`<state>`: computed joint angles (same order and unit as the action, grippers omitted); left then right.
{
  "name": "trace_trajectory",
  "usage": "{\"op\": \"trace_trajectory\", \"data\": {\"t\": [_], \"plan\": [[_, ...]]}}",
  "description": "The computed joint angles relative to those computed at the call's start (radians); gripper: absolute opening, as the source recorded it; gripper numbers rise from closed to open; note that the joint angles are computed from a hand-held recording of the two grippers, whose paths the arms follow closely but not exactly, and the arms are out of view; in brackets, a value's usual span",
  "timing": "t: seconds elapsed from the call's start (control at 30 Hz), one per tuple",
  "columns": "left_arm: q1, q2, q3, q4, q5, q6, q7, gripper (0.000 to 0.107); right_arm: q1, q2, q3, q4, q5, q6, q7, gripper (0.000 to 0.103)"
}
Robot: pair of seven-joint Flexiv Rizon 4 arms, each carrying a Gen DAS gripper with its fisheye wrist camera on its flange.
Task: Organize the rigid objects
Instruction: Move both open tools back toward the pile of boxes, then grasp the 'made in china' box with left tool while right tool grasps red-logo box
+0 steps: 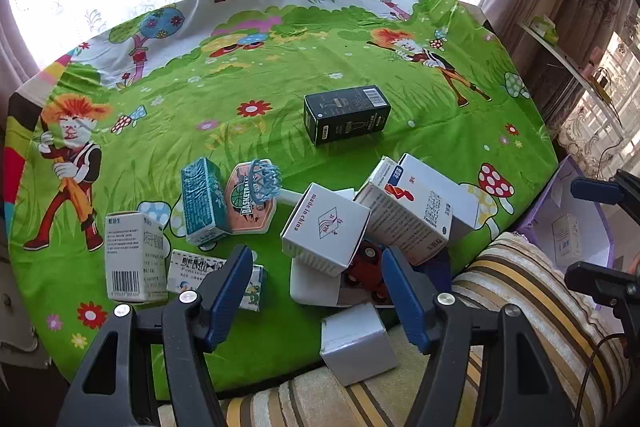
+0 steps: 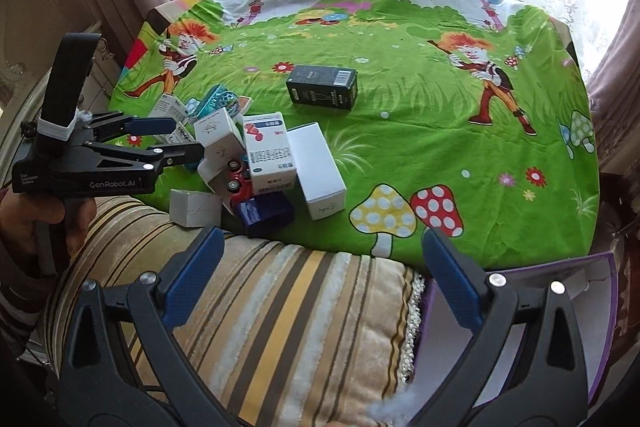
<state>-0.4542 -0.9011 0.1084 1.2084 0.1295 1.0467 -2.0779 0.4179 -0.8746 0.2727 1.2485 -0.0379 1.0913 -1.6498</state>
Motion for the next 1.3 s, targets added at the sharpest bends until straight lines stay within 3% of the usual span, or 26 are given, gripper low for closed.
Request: {"op": "trace_trajectory", "data": {"t": [0.53, 0.7, 1.03, 1.1, 1.3], "plan": [[0.047, -0.068, -0.051, -0.03, -0.058, 0.094, 0.182, 0.067, 0.059, -0.199, 0.021, -0.365, 0.067, -0.272, -0.147, 0.1], [0.066, -0.071, -0.078, -0.003, -0.107, 0.125, 0.222, 0.049, 0.073, -0.248, 0.021, -0.462, 0.107, -0.339, -0.181, 0.1], [0.069, -0.048, -0.071, 0.083, -0.176, 0.251, 0.19, 0.047, 0.098, -0.3, 0.0, -0.568, 0.166, -0.391, -0.224, 0.1], [0.069, -0.043, -0.068, 0.1, -0.19, 0.273, 0.179, 0.047, 0.101, -0.308, -0.001, -0.584, 0.174, -0.392, -0.23, 0.098], [0.064, -0.036, -0.058, 0.133, -0.215, 0.322, 0.157, 0.047, 0.118, -0.331, -0.022, -0.625, 0.175, -0.42, -0.237, 0.073]]}}
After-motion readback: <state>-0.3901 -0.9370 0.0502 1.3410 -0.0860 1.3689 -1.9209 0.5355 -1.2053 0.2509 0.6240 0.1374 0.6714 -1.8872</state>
